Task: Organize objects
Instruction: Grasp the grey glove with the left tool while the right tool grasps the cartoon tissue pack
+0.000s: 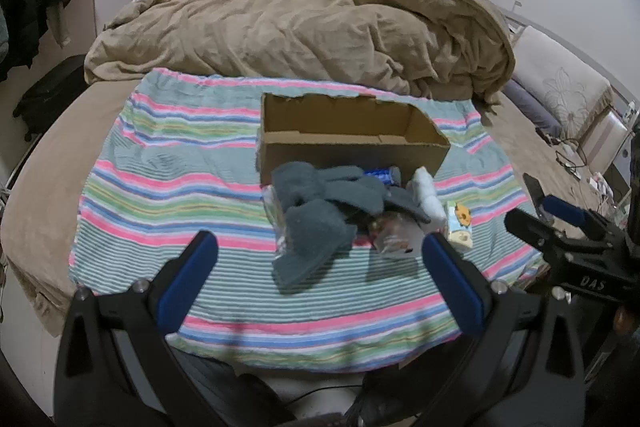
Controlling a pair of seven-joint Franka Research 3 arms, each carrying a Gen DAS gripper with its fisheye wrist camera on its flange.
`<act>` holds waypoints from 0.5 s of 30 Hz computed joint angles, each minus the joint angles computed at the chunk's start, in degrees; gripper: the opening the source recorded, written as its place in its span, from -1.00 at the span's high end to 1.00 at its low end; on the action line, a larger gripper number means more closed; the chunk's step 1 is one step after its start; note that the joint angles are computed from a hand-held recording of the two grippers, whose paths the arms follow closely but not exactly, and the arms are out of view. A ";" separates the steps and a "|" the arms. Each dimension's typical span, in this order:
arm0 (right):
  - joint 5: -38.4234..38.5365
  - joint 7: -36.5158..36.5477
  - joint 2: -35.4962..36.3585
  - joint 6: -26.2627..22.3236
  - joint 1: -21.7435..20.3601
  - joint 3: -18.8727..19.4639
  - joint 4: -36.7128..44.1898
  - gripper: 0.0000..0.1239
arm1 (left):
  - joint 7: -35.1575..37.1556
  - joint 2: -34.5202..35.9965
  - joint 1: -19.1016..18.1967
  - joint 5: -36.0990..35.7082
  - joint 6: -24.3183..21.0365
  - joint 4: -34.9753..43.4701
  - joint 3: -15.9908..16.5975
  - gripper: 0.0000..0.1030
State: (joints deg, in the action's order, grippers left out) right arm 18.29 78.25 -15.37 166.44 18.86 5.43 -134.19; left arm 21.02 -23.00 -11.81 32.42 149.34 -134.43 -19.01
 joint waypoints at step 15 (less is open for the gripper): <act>-11.16 8.90 6.41 -0.38 -5.25 2.05 3.03 -0.66 | 1.39 7.99 1.32 -0.08 3.38 1.78 2.48 -0.99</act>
State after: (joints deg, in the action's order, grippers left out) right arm 7.12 87.15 -8.96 166.06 13.61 7.48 -131.16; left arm 22.40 -15.00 -10.49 32.34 152.73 -132.65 -16.53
